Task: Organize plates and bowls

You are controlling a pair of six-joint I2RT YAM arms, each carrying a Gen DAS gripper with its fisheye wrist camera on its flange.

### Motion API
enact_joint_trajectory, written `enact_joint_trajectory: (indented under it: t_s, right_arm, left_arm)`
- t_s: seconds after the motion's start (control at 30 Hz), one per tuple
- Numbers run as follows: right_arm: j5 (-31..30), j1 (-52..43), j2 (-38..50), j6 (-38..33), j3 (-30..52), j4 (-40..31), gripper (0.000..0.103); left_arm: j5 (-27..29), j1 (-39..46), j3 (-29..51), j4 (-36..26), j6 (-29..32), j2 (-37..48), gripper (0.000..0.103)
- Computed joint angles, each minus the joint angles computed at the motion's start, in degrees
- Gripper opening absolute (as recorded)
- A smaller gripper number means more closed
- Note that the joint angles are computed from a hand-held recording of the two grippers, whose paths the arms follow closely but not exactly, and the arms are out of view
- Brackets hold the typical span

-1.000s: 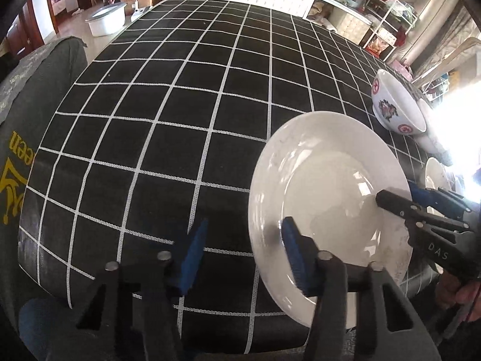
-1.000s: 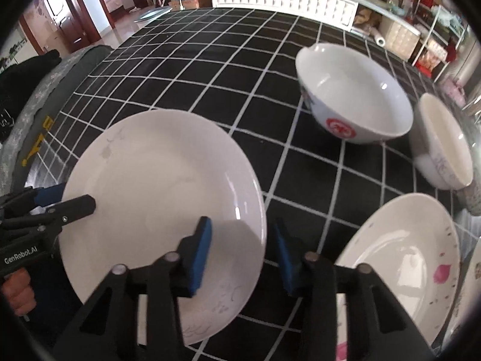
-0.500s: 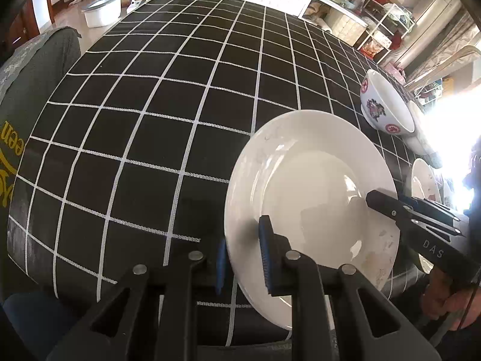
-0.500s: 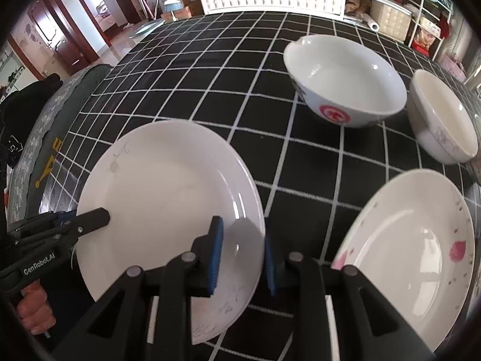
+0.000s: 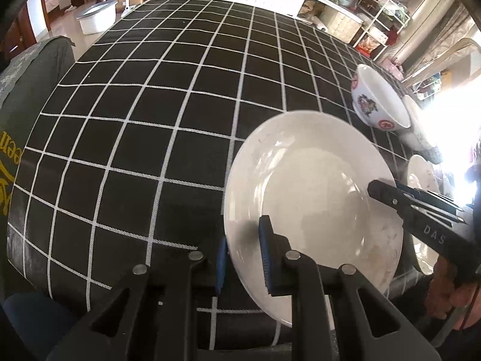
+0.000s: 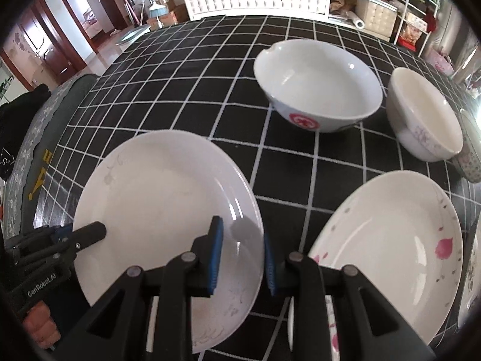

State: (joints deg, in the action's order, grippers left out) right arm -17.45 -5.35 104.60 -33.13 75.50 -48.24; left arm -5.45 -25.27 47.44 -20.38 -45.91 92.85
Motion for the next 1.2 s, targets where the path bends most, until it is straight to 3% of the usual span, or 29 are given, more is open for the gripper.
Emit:
enact_joint_trajectory:
  t_s: [0.17, 0.27, 0.37, 0.43, 0.57, 0.77, 1.2]
  right_arm:
    - [-1.6, -1.2, -2.8, -0.5, -1.3, 1.2, 0.029]
    - [-3.1, -3.9, -5.3, -3.0, -0.8, -0.7, 0.029]
    - [-4.8, -6.7, -6.9, -4.8, 0.1, -2.2, 0.029]
    - [-6.7, -9.6, -7.7, -6.4, 0.8, -4.0, 0.029]
    - [-9.5, -15.0, -7.4, -9.8, 3.3, -8.2, 0.029]
    - [-14.1, -26.1, -4.4, -15.2, 10.4, -16.3, 0.029]
    - [-16.2, -34.4, 4.7, -16.9, 20.1, -17.3, 0.029]
  left_arm:
    - [-4.0, -0.8, -0.5, -0.1, -0.5, -2.0, 0.017]
    - [-8.5, -2.2, -0.3, -2.9, -1.8, -3.8, 0.017]
    - [-9.3, -3.7, 0.5, -6.0, -3.6, -5.2, 0.017]
    - [-10.2, -6.8, 3.3, -10.0, -5.7, -5.2, 0.017]
    - [-12.0, -14.9, 9.1, -11.8, -7.8, -4.1, 0.017]
    - [-9.8, -21.6, 19.1, -11.8, -6.9, 3.1, 0.017]
    - [-7.2, -23.1, 32.8, -13.3, -5.5, 13.2, 0.017]
